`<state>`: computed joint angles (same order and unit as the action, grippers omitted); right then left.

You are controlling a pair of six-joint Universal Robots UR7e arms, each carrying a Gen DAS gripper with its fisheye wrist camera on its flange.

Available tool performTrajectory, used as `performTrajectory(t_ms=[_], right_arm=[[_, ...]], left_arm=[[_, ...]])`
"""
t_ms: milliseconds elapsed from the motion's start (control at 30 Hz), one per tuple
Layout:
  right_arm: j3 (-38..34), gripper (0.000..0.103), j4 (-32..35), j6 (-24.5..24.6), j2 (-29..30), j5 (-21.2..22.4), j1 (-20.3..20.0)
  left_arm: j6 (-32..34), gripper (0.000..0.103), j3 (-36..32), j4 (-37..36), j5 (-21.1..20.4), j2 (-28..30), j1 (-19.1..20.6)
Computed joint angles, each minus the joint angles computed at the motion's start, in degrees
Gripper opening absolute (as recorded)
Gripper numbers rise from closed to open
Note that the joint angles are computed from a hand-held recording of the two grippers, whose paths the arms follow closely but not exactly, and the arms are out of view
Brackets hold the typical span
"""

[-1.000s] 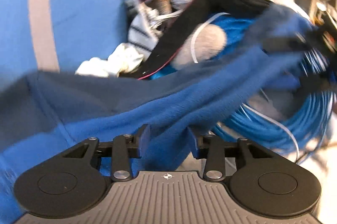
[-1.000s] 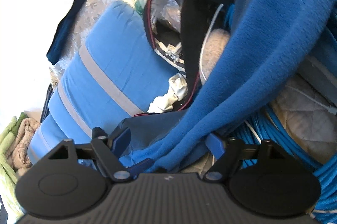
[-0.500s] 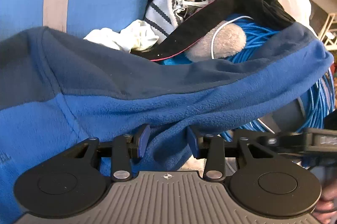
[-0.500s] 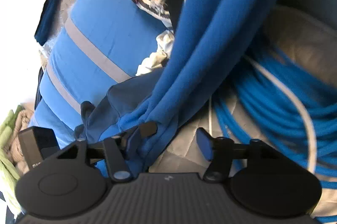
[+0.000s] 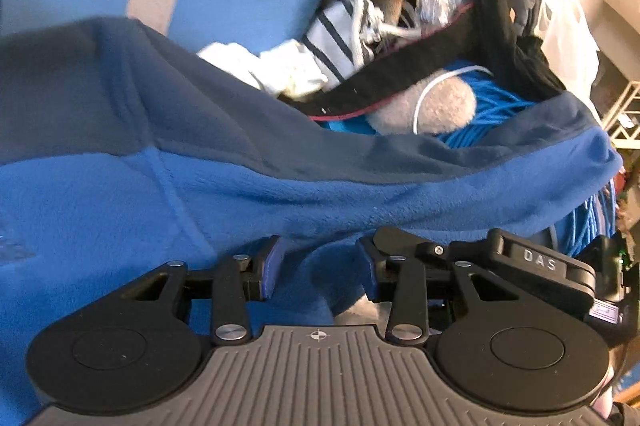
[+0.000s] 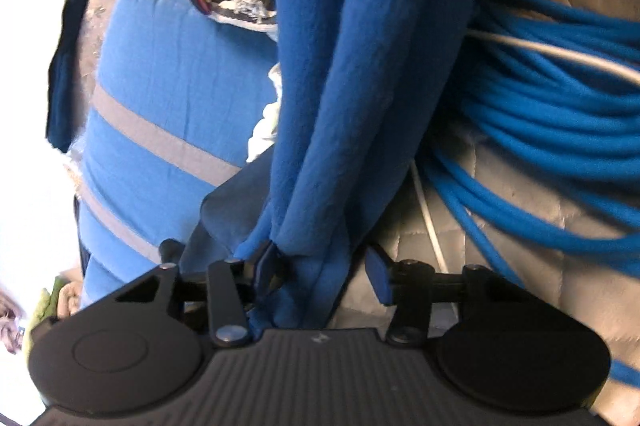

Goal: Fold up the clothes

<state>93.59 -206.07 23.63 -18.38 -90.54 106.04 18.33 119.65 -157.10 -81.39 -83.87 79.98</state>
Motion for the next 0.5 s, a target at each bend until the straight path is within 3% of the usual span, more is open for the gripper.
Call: performTrajectory(t_ms=[167,333,500], right_arm=[[-1.3,0.05,-1.7,5.4,1.4,-2.9,1.5],[-1.6,0.024,-0.6,9.9,1.4,-5.8,2.7],[-0.7,0.014,0.9,7.9,0.2,-7.3,3.4]], left_arm=[[2.3,0.039,1.6,1.1,0.2,-3.4,-0.4],[9.1,0.04,5.6,-1.2,5.8,-5.2,-3.1],[12.4,0.04,9.3,-3.3,9.8,-6.7,-5.4]])
